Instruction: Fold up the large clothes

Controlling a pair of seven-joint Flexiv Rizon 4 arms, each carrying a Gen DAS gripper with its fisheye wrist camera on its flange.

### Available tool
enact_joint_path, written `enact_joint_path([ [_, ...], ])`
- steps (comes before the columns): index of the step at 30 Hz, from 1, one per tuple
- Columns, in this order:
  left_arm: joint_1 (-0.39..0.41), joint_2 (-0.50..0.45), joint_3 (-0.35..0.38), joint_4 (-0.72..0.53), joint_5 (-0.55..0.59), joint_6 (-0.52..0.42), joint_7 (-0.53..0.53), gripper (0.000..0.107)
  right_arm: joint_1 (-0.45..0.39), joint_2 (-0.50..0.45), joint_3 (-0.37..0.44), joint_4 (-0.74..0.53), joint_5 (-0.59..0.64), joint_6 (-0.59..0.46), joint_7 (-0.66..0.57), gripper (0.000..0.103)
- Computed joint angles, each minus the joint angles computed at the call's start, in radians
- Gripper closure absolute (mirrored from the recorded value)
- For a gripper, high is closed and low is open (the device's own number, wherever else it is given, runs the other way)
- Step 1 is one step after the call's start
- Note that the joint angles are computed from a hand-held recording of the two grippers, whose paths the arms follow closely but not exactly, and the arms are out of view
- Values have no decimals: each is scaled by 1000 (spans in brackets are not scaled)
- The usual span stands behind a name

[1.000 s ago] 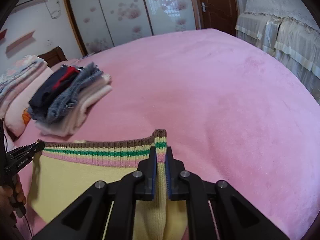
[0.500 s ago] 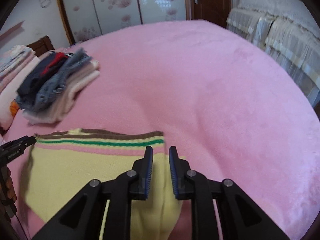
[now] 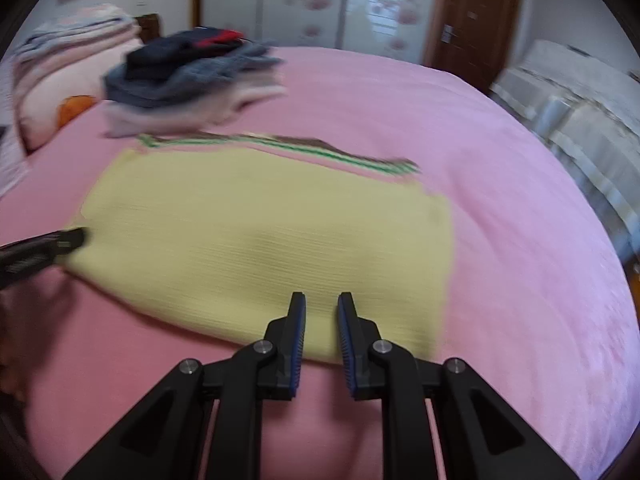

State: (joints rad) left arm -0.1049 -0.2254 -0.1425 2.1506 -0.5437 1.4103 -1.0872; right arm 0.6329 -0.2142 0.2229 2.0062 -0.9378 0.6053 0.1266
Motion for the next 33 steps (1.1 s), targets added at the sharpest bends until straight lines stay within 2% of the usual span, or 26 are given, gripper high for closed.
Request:
enact_joint_path([
  [2, -20, -4, 45, -17, 71, -5, -66, 68, -39, 59, -2, 90, 0, 71, 67, 103],
  [5, 14, -12, 11, -23, 5, -38, -51, 68, -74, 95, 3, 140, -15, 136, 101, 103],
  [9, -14, 3, 49, -23, 81, -42, -99, 68, -53, 69, 19, 92, 1, 57, 98, 103],
  [11, -16, 2, 56, -33, 103, -55, -120, 68, -54, 71, 18, 93, 5, 65, 127, 103],
  [16, -1, 0, 61, -83, 112, -148, -144, 68, -77, 106, 23, 123, 29, 119, 149, 103],
  [23, -13, 56, 94, -113, 195, -242, -178, 66, -55, 123, 46, 75, 78, 33, 107, 101],
  [27, -16, 108, 95, -104, 188, -265, -151, 53, -43, 135, 56, 54, 65, 14, 126, 101],
  [33, -33, 189, 97, -67, 83, -301, -53, 50, -27, 137, 66, 22, 70, 19, 125, 100],
])
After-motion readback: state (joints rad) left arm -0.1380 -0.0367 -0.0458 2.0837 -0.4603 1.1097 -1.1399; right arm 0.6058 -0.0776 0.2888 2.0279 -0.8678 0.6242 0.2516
